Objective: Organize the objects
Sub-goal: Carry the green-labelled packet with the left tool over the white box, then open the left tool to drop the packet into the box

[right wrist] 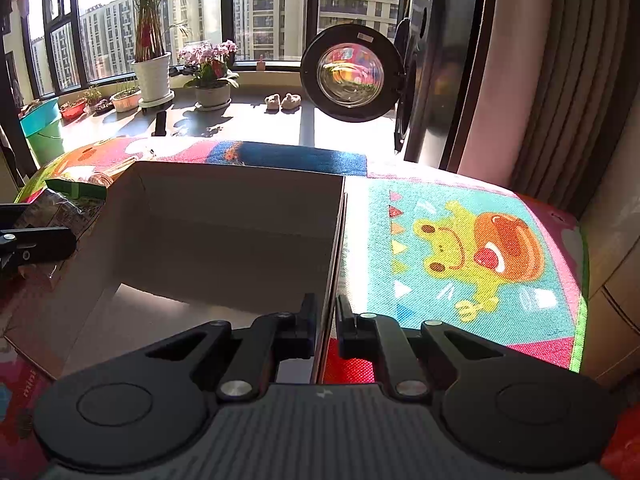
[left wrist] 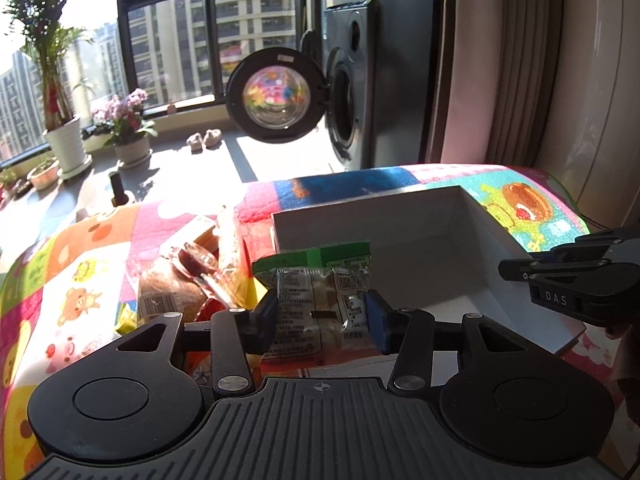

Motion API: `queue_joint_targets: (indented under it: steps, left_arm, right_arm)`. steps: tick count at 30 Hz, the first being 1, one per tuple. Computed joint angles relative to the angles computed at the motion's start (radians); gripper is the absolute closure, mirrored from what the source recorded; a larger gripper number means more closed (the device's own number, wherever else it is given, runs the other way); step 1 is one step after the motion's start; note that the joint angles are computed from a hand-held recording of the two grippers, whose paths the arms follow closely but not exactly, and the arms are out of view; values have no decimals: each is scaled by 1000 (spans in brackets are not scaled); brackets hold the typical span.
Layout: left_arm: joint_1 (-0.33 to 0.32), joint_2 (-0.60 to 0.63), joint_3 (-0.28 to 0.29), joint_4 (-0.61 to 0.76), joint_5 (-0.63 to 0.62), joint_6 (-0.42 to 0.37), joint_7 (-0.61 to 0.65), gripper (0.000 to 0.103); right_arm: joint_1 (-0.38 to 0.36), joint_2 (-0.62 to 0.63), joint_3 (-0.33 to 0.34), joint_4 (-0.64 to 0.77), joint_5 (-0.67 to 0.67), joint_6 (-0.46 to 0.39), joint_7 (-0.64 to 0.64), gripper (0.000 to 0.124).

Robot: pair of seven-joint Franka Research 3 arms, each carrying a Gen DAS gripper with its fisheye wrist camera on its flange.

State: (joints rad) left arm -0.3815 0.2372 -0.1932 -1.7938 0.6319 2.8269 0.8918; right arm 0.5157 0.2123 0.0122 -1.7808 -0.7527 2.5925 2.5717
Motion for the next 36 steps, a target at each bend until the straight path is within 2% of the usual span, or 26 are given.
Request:
queue_joint_targets:
  steps: [7, 10, 12, 15, 18, 21, 24, 26, 30, 33, 36]
  left_arm:
    - [5, 1, -1, -11, -15, 19, -5, 51]
    - [25, -8, -17, -31, -60, 59, 32, 51]
    - [52, -10, -48, -42, -138, 80, 107, 51]
    - [35, -14, -30, -49, -125, 97, 112, 51]
    - [50, -25, -37, -75, -166, 162, 127, 51]
    - [39, -48, -1, -94, -144, 184, 77, 51]
    - [30, -78, 37, -107, -61, 147, 8, 51]
    - [36, -108, 53, -123, 10, 93, -35, 51]
    - [82, -180, 59, -174, 125, -12, -191, 51]
    - [142, -228, 48, -219, 86, -45, -252, 52]
    - [188, -249, 32, -239, 62, -77, -252, 52]
  right_arm:
    - [4, 2, 0, 0, -11, -3, 6, 114]
    - [4, 3, 0, 3, -13, -7, 6, 114]
    - [6, 3, 0, 5, -15, -10, 7, 114]
    - [8, 4, 1, 6, -19, -13, 9, 114]
    - [9, 5, 1, 7, -21, -14, 9, 114]
    - [9, 4, 0, 4, -24, -10, 12, 114]
    - [8, 1, 0, -3, -25, -3, 13, 114]
    - [8, -2, 0, -7, -31, -1, 16, 114]
    - [6, -4, 1, -12, -38, 6, 22, 114]
    - [5, -7, 1, -18, -45, 13, 27, 114]
    - [6, -7, 1, -18, -55, 15, 37, 113]
